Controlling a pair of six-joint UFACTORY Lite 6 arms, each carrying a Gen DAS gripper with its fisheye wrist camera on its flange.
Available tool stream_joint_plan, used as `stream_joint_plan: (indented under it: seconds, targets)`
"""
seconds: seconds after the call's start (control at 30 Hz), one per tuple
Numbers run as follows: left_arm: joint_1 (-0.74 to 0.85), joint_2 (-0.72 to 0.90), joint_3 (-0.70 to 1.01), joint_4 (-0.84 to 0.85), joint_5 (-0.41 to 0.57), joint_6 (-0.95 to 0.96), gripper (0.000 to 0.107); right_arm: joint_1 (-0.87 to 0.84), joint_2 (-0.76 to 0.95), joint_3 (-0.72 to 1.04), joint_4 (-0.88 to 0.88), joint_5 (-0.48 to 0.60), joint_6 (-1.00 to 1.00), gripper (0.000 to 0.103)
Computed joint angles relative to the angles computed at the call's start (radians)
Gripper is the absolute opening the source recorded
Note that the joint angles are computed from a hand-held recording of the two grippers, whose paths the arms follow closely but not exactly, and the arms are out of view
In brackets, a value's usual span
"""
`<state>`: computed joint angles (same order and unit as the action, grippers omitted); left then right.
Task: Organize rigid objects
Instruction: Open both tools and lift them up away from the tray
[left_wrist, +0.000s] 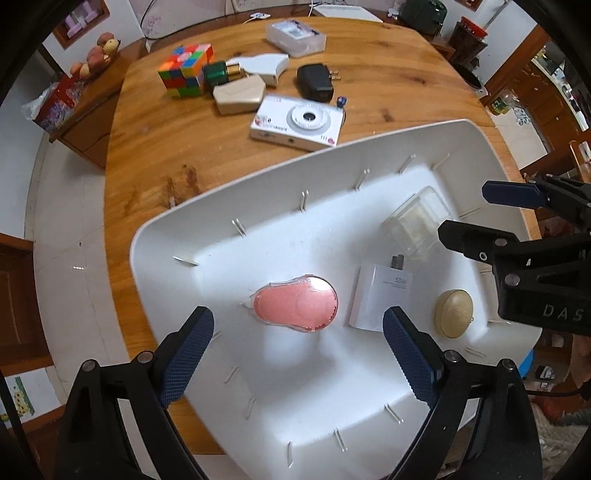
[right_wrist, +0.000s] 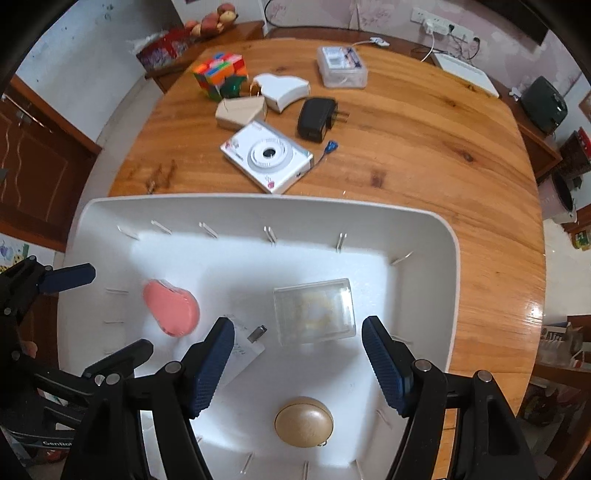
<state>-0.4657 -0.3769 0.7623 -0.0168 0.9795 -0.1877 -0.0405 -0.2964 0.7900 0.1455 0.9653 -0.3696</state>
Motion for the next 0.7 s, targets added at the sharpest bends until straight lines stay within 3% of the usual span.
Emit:
stream_joint_plan:
  seconds: [0.33, 0.5, 0.7]
  targets:
    - [0.048, -0.041, 0.133, 0.030, 0.077, 0.022, 0.094, 0.012, -0.076, 0.087, 0.012, 0.066, 0.043, 0.072]
    - [0.167, -0.034, 0.250, -0.022, 0.123, 0.162, 0.094, 0.019, -0.113, 0.142, 0.042, 0.097, 0.053, 0.072]
    - [0.295, 0.041, 0.444, -0.032, 0.148, 0.327, 0.094, 0.110, -0.092, 0.285, -0.053, 0.140, 0.171, 0.072]
